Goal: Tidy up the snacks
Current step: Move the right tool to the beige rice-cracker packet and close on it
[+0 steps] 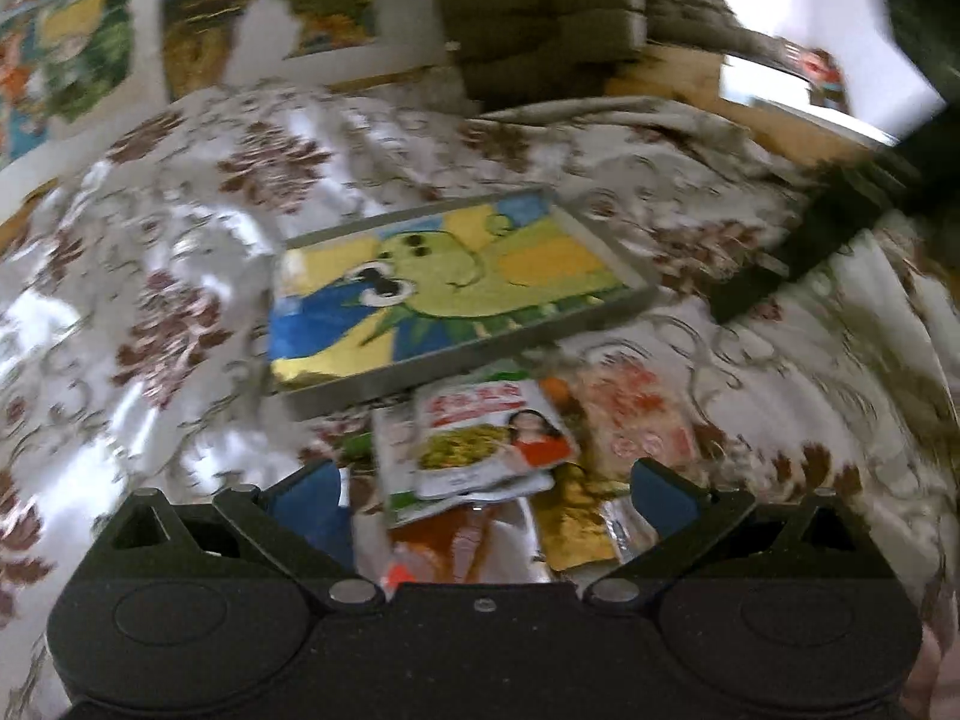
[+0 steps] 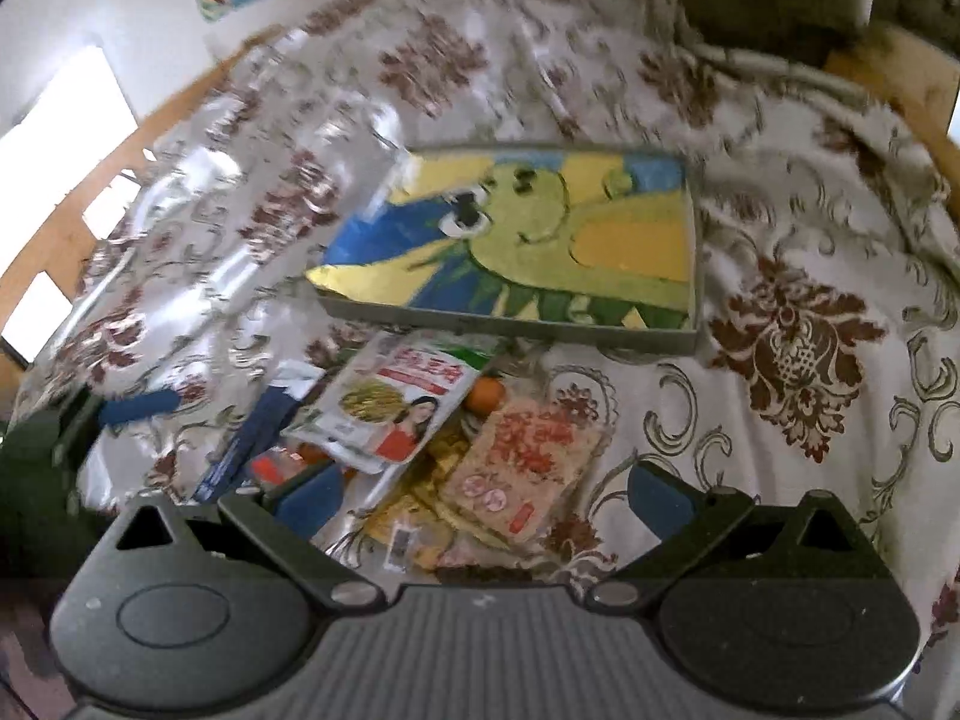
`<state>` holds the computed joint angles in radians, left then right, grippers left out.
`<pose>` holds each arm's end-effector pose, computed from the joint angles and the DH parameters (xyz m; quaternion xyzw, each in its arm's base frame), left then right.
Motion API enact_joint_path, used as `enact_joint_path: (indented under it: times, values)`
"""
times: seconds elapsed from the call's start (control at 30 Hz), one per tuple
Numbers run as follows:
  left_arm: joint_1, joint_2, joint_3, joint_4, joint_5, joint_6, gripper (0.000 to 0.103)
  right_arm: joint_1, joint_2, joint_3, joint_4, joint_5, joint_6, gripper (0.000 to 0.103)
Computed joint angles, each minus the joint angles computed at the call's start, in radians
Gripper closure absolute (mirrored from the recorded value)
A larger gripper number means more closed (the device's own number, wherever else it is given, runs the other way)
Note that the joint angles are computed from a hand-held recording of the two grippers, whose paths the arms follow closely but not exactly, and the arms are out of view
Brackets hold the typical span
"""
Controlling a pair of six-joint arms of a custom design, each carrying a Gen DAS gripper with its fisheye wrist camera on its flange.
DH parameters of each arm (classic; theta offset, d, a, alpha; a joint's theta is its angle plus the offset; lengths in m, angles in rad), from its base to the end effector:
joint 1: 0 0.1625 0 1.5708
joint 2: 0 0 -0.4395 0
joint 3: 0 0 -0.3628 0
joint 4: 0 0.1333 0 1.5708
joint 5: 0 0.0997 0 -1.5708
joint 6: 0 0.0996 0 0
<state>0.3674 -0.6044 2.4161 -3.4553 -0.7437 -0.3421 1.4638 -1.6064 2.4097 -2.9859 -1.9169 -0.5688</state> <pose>-0.2799 -0.3291 -0.0001 0.3687 0.8376 -0.3042 0.2643 0.0592 -0.3802 0.3212 0.1645 -0.9263 0.2254 0.2533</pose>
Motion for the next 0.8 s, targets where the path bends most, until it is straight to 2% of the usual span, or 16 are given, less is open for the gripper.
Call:
enact_joint_path:
  times: [0.07, 0.17, 0.23, 0.3, 0.37, 0.47, 0.53, 0.7, 0.8]
  values:
    - [0.02, 0.031, -0.003, -0.073, -0.05, 0.072, 0.001, -0.002, 0.045, -0.039, 0.038, -0.019, 0.045, 0.0]
    - [0.078, 0.075, -0.025, -0.176, -0.173, 0.226, 0.001, -0.031, 0.107, -0.082, 0.081, 0.008, 0.07, 0.0]
    - [0.129, 0.104, -0.054, -0.21, -0.266, 0.351, 0.001, -0.058, 0.152, -0.097, 0.067, 0.021, 0.063, 0.0]
    - [0.175, 0.133, -0.091, -0.212, -0.333, 0.429, 0.001, -0.098, 0.187, -0.092, 0.01, 0.064, 0.04, 0.0]
    - [0.219, 0.158, -0.127, -0.214, -0.393, 0.446, 0.001, -0.145, 0.212, -0.094, -0.02, 0.104, 0.034, 0.0]
    - [0.275, 0.166, -0.164, -0.2, -0.501, 0.449, 0.001, -0.212, 0.198, -0.121, 0.042, 0.194, 0.017, 0.0]
    - [0.297, 0.167, -0.17, -0.208, -0.553, 0.486, 0.001, -0.24, 0.192, -0.14, 0.078, 0.222, 0.029, 0.0]
    - [0.33, 0.151, -0.188, -0.152, -0.617, 0.472, 0.001, -0.302, 0.184, -0.18, 0.208, 0.296, 0.052, 0.0]
    - [0.335, 0.132, -0.191, -0.101, -0.646, 0.439, 0.008, -0.309, 0.189, -0.186, 0.233, 0.302, 0.054, 0.0]
